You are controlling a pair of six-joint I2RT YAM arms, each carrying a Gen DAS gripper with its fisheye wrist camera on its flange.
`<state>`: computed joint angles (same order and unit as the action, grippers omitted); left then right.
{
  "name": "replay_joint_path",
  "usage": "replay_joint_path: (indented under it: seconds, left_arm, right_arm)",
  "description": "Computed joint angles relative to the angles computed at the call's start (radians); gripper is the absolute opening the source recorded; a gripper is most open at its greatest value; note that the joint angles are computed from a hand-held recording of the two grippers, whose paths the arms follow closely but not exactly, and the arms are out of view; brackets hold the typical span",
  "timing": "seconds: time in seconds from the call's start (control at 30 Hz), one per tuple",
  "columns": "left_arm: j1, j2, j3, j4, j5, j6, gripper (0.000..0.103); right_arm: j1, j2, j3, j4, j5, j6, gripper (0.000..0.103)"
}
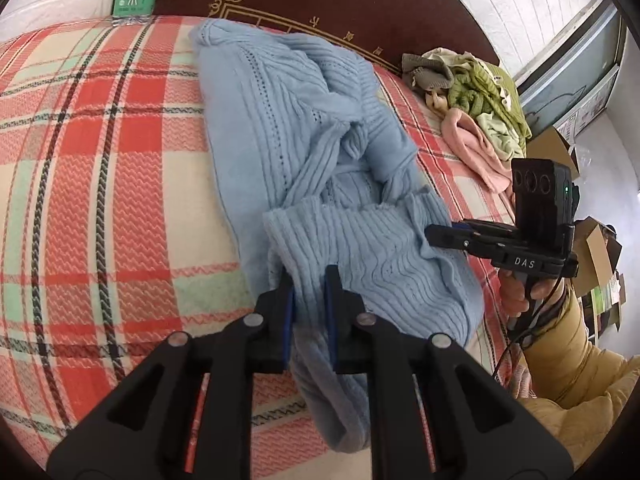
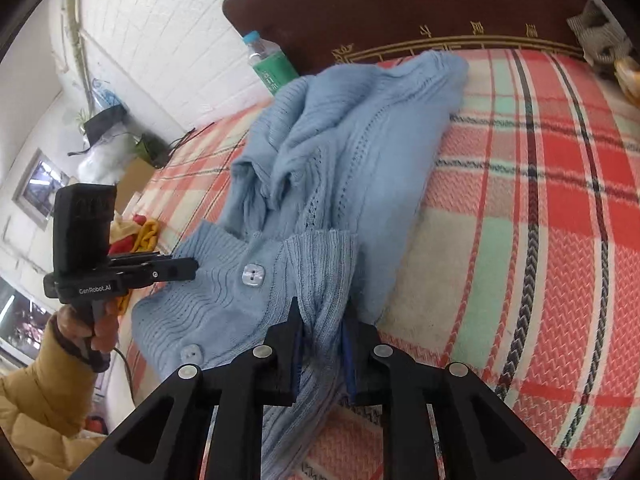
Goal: Fold clothes
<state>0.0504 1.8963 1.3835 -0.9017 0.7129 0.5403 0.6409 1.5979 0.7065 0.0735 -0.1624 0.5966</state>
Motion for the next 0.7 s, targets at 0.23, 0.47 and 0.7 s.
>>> replay_joint_path:
  seconds: [0.23, 0.47, 0.7]
  left_arm:
    - [0.072, -0.134, -0.085, 0.09, 0.102, -0.01, 0.056]
    - [-0.003, -0.238, -0.166, 0.002, 0.109, 0.29, 0.062]
    - [-0.051, 0.01, -0.032, -0.101, 0.034, 0.299, 0.062]
  right_arm:
    - [0.073, -0.189, -0.047, -0.083, 0.186, -0.026, 0.047]
    - [0.283, -0.227, 0.002, -0.188, 0.279, -0.196, 0.062]
    - [0.38, -0.074, 0.076, -0.246, 0.306, -0.268, 0.064]
